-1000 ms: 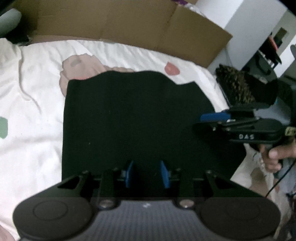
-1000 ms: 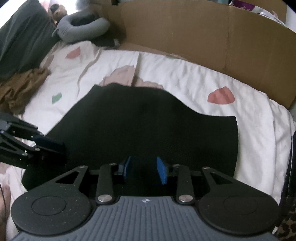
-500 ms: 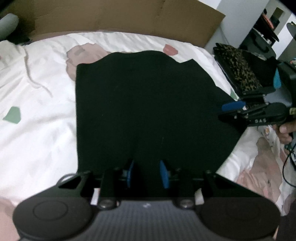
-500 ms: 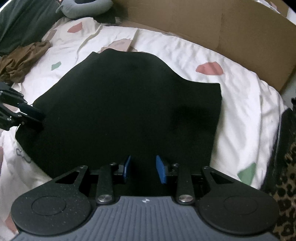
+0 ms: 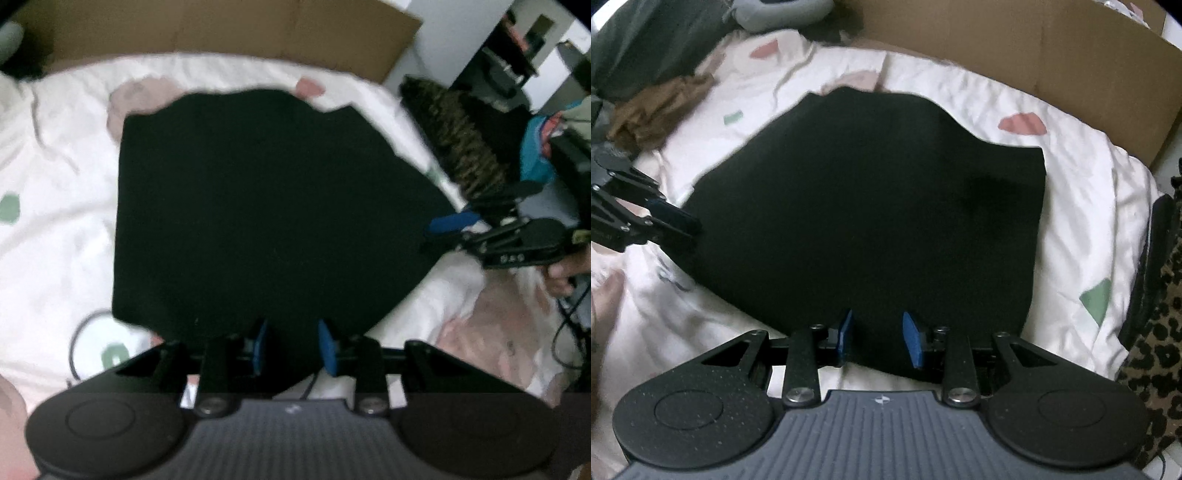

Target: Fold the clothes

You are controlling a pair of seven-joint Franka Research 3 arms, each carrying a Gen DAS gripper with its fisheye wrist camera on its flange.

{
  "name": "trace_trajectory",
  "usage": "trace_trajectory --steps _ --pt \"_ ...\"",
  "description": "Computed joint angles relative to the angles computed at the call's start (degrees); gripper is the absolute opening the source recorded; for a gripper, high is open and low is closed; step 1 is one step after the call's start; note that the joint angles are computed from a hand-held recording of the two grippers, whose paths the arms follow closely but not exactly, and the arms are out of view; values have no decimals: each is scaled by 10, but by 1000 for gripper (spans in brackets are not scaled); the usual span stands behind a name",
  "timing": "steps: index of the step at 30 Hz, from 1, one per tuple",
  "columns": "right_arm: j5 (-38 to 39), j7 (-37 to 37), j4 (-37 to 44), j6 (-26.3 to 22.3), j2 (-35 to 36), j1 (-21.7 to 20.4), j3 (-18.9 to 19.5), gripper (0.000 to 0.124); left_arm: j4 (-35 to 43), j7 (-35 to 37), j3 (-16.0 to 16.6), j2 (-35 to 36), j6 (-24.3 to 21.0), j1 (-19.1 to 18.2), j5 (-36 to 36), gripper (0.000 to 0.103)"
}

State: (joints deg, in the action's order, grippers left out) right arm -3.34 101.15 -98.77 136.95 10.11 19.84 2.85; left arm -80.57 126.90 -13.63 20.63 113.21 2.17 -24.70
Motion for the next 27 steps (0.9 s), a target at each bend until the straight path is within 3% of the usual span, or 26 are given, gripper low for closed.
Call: trace_trajectory --steps 6,14,26,27 --pt "-29 59 -39 -19 -33 -8 -10 35 -30 -3 8 -18 12 5 4 22" --pt "-21 98 -72 -22 -69 -26 -3 35 -49 -36 23 -45 6 12 15 21" --pt "192 151 -181 83 -121 -56 -1 36 -40 -96 25 -23 -31 42 -71 31" --pt "208 149 -188 96 -122 -57 -1 37 -39 -96 22 -18 -31 47 -85 35"
